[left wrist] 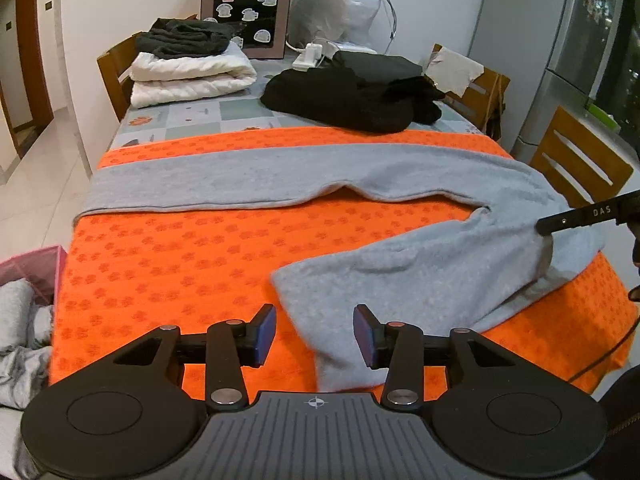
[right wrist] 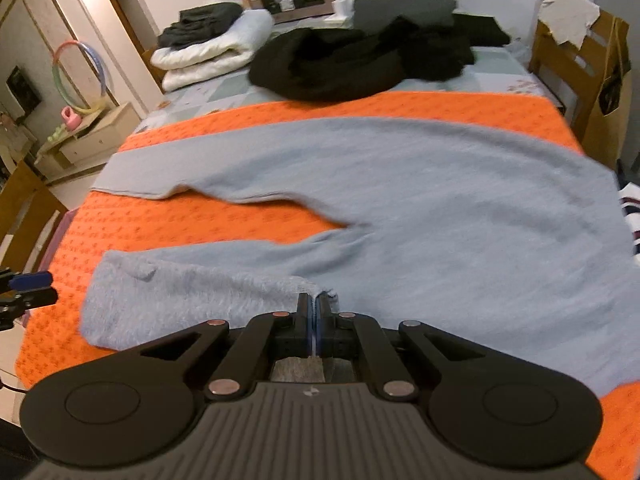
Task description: Fold clothes
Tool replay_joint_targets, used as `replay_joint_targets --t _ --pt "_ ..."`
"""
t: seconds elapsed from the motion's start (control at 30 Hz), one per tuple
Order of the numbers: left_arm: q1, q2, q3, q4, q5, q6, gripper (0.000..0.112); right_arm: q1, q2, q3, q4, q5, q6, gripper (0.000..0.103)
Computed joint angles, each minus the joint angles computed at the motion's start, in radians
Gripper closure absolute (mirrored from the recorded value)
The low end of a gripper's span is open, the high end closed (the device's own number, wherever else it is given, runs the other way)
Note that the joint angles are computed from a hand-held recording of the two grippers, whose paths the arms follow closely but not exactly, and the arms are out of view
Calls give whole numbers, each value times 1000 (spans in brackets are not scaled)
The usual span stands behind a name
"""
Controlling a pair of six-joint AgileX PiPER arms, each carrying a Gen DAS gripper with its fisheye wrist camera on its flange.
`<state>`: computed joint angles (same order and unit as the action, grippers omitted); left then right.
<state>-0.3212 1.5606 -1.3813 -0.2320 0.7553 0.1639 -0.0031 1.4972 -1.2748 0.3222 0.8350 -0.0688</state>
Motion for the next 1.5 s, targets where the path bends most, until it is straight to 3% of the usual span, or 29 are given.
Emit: replay_joint_targets --t 0.17,0.3,0.57,0.63,0.7,0.97,1.1,1.13,1.17,1.2,1.23,1.5 --pt "-144 56 -63 125 -17 -196 66 -199 16 -30 79 79 -222 100" --pt "-221 105 -116 182 -20 -267 65 -347 39 -67 119 147 -365 100" --pt "-333 190 -196 286 -25 -422 63 -551 112 -136 147 227 -529 99" --pt "-350 206 -205 302 -19 -441 63 -584 122 -140 166 231 -558 90" --pt "-364 219 -210 321 -8 -456 63 -619 124 -135 190 240 -586 68" --pt "-381 236 -185 366 45 -490 63 -698 72 3 282 297 -697 58" --pt "-382 239 -181 369 70 -473 63 -649 56 92 283 236 -702 57" --pt "-382 241 -187 369 77 -469 63 -637 51 109 284 218 -707 57" --pt "-382 244 -193 370 83 -465 63 -626 44 123 286 199 -714 64" --pt "-382 246 -198 372 87 -464 63 -615 37 138 288 181 -721 91" --pt "-382 248 -204 374 88 -464 63 -603 27 146 278 160 -720 100" --pt "-376 271 -297 316 84 -439 62 -694 -11 28 268 223 -744 102"
